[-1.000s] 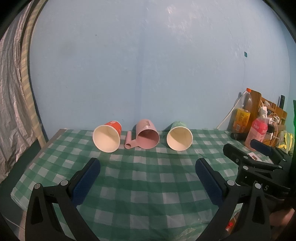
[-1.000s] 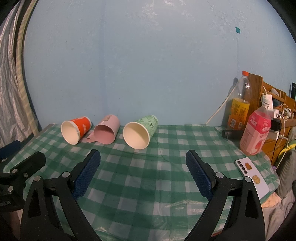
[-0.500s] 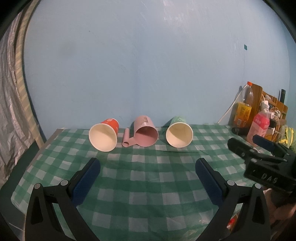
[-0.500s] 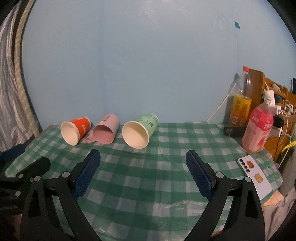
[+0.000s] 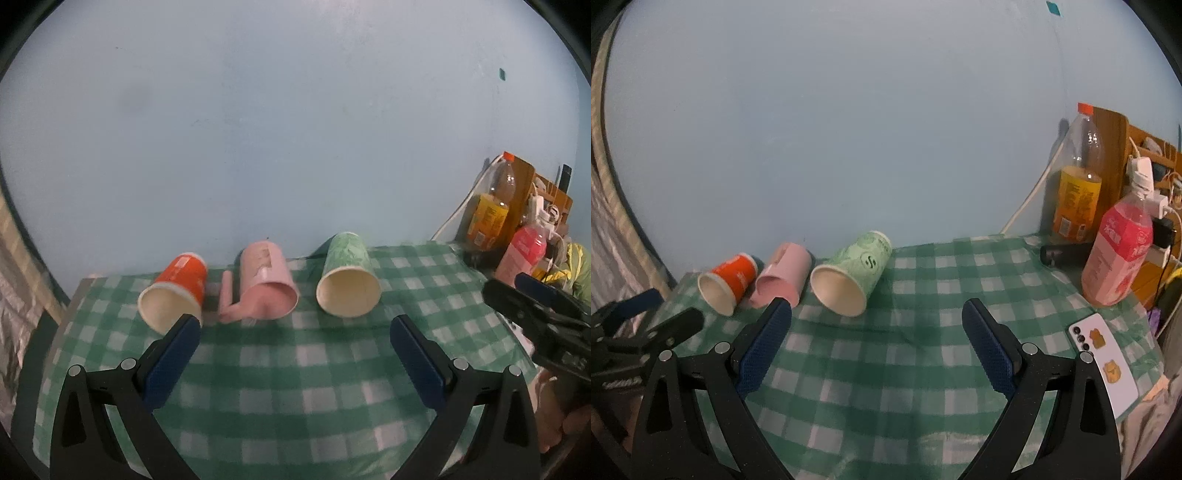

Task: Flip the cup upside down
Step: 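Move the right gripper down to the green cup and close around it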

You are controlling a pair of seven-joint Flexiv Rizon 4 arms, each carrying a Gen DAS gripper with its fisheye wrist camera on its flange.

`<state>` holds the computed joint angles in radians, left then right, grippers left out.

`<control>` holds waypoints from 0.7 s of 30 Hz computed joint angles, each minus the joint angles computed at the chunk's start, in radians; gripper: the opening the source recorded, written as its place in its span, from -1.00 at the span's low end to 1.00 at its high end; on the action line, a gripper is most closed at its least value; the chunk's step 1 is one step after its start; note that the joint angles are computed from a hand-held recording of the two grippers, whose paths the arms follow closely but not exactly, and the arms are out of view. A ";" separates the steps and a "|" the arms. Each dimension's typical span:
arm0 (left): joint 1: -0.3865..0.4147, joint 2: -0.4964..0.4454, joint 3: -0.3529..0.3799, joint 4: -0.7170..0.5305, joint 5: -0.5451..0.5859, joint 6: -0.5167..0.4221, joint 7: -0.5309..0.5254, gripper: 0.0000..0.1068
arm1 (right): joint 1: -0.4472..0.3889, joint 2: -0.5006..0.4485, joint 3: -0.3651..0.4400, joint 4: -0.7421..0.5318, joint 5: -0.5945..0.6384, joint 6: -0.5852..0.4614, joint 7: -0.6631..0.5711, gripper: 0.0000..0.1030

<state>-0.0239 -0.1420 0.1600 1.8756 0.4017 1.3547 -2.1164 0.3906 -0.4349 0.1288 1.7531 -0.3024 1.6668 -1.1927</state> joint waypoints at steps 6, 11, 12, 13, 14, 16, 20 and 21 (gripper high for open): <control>0.030 -0.095 -0.065 -0.107 -0.195 -0.086 0.201 0.93 | -0.145 -0.065 0.208 -0.172 0.060 -0.164 -0.118 0.80; -0.008 -0.185 -0.040 -0.245 -0.225 -0.204 0.228 0.93 | -0.215 -0.136 0.343 -0.342 0.187 -0.330 -0.235 0.80; -0.011 -0.195 -0.038 -0.259 -0.226 -0.212 0.237 0.93 | -0.216 -0.145 0.349 -0.367 0.204 -0.357 -0.249 0.80; -0.013 -0.213 -0.039 -0.286 -0.227 -0.233 0.253 0.93 | -0.216 -0.161 0.355 -0.403 0.220 -0.396 -0.262 0.80; -0.010 -0.230 -0.045 -0.314 -0.241 -0.270 0.277 0.93 | -0.211 -0.173 0.354 -0.434 0.234 -0.431 -0.269 0.80; 0.003 -0.261 -0.062 -0.356 -0.283 -0.320 0.317 0.93 | -0.210 -0.205 0.361 -0.508 0.268 -0.515 -0.293 0.80; 0.012 -0.335 -0.071 -0.475 -0.330 -0.450 0.384 0.93 | -0.197 -0.275 0.360 -0.672 0.337 -0.704 -0.307 0.80; 0.011 -0.347 -0.071 -0.494 -0.336 -0.473 0.391 0.93 | -0.185 -0.289 0.345 -0.705 0.344 -0.737 -0.300 0.80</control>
